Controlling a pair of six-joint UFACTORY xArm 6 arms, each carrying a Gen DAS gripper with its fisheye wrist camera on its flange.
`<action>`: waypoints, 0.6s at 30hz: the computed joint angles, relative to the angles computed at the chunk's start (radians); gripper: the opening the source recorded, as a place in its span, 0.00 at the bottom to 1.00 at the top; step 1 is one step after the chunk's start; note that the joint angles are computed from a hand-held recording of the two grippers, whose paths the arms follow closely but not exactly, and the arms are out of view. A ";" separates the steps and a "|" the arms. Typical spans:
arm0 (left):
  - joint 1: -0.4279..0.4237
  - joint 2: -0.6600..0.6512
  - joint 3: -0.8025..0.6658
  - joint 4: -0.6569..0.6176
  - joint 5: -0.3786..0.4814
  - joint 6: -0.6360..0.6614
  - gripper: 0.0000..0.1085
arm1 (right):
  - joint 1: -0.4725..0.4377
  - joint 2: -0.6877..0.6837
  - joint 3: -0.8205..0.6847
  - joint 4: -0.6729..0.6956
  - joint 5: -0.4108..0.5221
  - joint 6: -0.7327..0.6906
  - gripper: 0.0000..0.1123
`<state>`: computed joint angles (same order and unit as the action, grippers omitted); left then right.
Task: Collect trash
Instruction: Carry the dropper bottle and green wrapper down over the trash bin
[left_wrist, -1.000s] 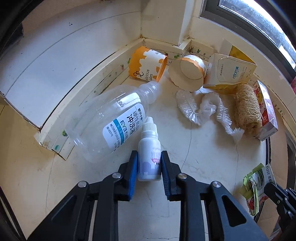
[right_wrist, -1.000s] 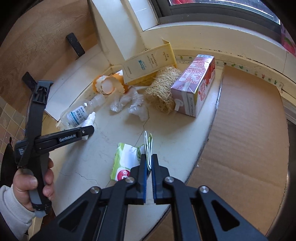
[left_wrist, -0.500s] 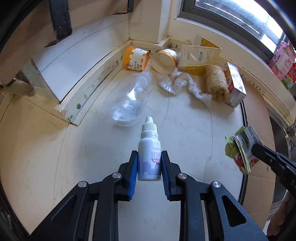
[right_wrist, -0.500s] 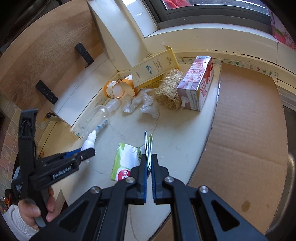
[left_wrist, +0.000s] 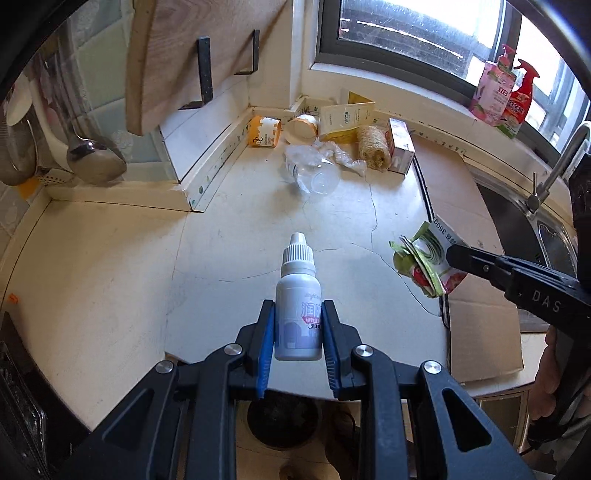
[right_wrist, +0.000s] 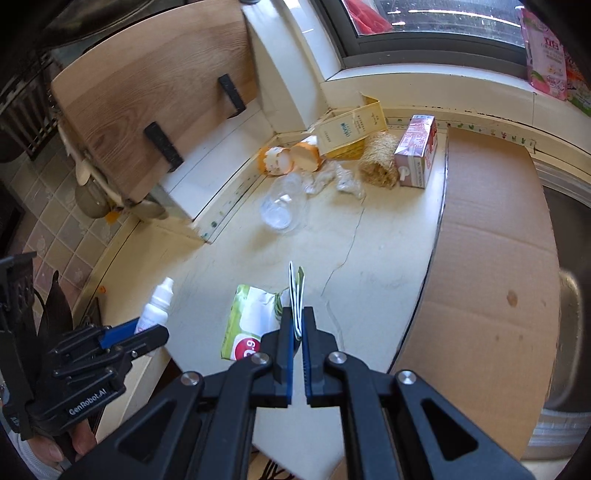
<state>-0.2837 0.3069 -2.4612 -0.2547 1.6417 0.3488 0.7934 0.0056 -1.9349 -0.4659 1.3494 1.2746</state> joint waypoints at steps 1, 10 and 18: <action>0.013 -0.044 0.059 -0.011 -0.022 0.021 0.20 | 0.021 0.014 -0.022 -0.013 0.017 0.015 0.03; 0.193 -0.341 0.418 -0.162 -0.074 0.194 0.20 | 0.261 0.240 -0.389 -0.149 0.284 0.126 0.03; 0.374 -0.524 0.657 -0.244 0.003 0.352 0.20 | 0.406 0.437 -0.650 -0.157 0.430 0.204 0.03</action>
